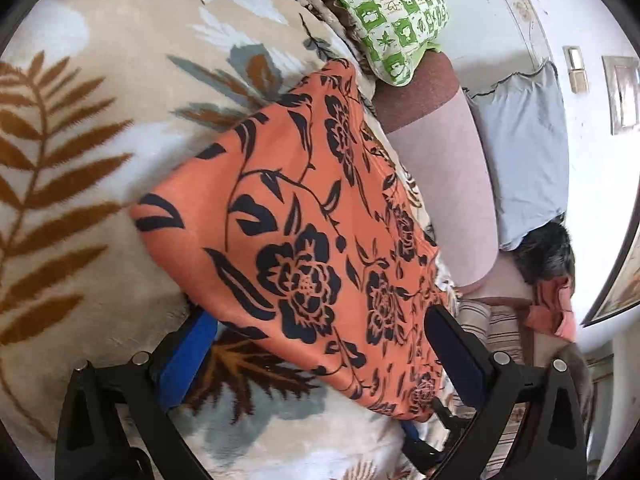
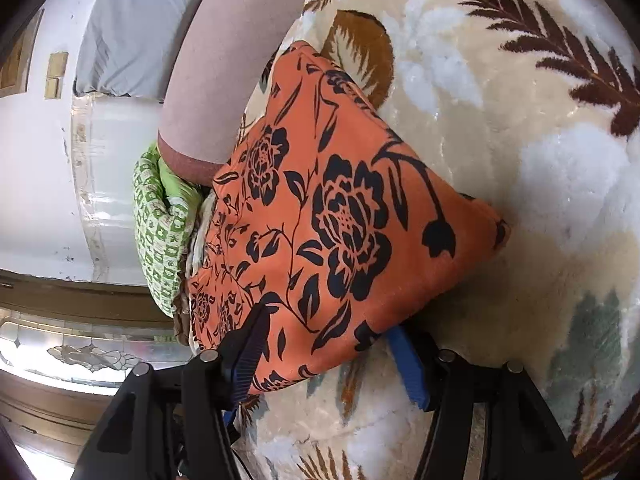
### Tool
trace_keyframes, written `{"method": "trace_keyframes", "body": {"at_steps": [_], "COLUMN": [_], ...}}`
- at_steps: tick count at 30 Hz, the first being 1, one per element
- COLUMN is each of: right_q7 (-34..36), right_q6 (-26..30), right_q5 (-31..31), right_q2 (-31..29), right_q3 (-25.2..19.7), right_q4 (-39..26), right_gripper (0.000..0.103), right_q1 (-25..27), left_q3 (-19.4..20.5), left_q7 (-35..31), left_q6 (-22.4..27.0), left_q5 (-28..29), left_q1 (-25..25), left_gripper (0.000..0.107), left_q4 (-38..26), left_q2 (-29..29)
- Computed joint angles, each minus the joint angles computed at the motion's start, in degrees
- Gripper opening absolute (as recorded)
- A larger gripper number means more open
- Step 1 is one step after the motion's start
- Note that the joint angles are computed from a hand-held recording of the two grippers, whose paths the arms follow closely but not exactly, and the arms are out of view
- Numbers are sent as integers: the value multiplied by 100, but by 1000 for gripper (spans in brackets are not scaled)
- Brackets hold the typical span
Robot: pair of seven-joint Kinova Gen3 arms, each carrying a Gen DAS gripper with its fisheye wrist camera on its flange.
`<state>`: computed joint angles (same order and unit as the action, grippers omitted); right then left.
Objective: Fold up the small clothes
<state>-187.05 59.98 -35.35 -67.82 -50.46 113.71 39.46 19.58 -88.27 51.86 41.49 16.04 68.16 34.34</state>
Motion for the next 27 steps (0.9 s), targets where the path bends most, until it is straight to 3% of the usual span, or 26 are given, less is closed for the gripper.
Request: {"method": "trace_keyframes", "body": {"at_steps": [1, 3, 5, 9, 12, 17, 19, 23, 25, 27], "right_q7": [9, 42, 66, 22, -119, -20, 46, 31, 3, 21], "right_q6": [-7, -24, -6, 228, 378, 490, 363, 29, -105, -168], "right_q5": [2, 19, 48, 143, 128, 235, 264, 183, 116, 102], "right_q2": [-10, -26, -39, -109, -295, -399, -548, -941, -1087, -1142], "right_q3": [13, 33, 55, 93, 184, 208, 226, 270, 283, 286], "right_q4": [12, 20, 10, -71, -32, -95, -26, 210, 330, 379], "right_gripper": [64, 64, 64, 64, 64, 64, 64, 64, 64, 62], "right_q1": [-16, -48, -76, -66, -36, 160, 252, 427, 502, 575], "left_q3": [-50, -146, -113, -86, -45, -14, 82, 377, 447, 257], "left_q7": [60, 253, 324, 328, 370, 396, 249, -220, -334, -180], "left_q6": [-12, -1, -22, -166, -370, -770, -976, -1405, -1477, -1351], "left_q5": [-70, -221, -171, -175, -114, -180, -97, 274, 346, 127], "left_q1": [54, 139, 82, 88, 92, 203, 165, -32, -70, 101], "left_gripper": [96, 69, 60, 61, 72, 74, 73, 54, 54, 54], "left_q4": [-26, -75, -25, 29, 140, 246, 312, 521, 544, 398], "left_q2": [-1, 10, 55, 51, 18, -63, -63, -39, -15, 10]}}
